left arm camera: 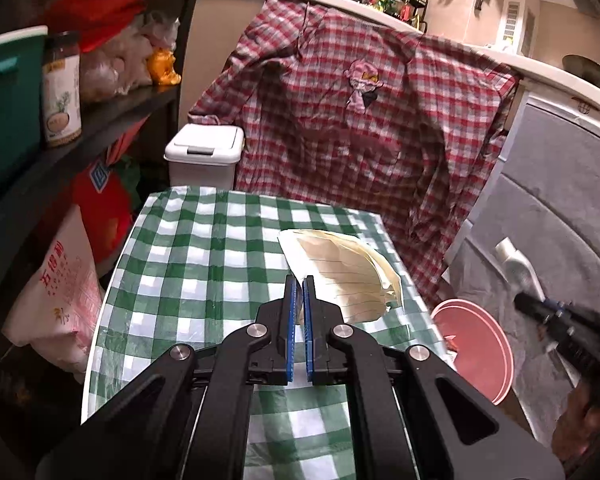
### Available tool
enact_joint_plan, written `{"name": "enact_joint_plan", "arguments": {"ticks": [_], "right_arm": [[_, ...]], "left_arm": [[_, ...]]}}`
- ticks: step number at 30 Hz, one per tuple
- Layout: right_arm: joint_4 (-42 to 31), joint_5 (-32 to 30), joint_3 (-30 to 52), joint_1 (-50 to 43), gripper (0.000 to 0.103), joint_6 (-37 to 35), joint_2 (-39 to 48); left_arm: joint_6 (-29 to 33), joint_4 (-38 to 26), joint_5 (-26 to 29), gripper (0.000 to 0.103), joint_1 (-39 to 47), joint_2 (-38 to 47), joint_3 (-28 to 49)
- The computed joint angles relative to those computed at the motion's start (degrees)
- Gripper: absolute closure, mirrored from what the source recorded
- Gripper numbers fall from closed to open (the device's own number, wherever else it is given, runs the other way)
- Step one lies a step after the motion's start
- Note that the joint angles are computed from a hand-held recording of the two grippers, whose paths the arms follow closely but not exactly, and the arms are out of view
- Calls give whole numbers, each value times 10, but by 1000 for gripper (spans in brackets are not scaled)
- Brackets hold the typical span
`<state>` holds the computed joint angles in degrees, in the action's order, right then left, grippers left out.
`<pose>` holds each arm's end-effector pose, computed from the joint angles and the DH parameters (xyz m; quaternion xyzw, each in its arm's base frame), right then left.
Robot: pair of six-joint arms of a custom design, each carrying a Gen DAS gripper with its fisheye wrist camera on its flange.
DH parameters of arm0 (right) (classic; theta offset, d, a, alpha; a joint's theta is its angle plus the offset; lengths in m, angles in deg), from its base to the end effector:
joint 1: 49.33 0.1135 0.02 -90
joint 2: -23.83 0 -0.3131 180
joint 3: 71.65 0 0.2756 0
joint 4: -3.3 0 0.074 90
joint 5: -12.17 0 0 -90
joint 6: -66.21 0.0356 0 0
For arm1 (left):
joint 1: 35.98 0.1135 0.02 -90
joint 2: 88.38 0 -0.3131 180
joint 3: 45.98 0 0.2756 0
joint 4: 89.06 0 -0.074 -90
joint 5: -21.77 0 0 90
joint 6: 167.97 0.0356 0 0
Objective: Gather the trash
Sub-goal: 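Lift and carry the tube and napkin over the pink bucket with both tools, then open both tools to drop the tube and napkin into the pink bucket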
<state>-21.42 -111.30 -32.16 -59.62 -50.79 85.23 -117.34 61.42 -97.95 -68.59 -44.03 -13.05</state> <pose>0.1974 -0.0159 0.2102 -0.2346 0.8650 0.1404 0.4208 0.1321 -0.0635 0.2091 -0.1581 0.8715 -0.0470 0.4618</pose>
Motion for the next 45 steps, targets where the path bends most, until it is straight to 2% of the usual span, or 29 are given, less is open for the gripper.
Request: {"name": "enact_joint_plan", "arguments": {"ticks": [6, 14, 18, 24, 34, 45], "right_arm": [[-67, -68, 55, -103, 100, -78, -4], [-43, -130, 70, -207, 100, -114, 50], [-50, -146, 91, -252, 100, -131, 100], [-31, -161, 109, -302, 99, -158, 140], [-34, -168, 140, -337, 99, -183, 192], [-16, -155, 151, -338, 99, -179, 224]], "left_arm": [[-66, -62, -94, 99, -105, 23, 42], [-154, -111, -176, 99, -203, 83, 98], [-200, -116, -193, 99, -240, 121, 119], [-176, -82, -206, 99, -268, 191, 153], [-123, 22, -163, 99, -246, 284, 180], [-76, 95, -129, 99, -242, 371, 214]]}}
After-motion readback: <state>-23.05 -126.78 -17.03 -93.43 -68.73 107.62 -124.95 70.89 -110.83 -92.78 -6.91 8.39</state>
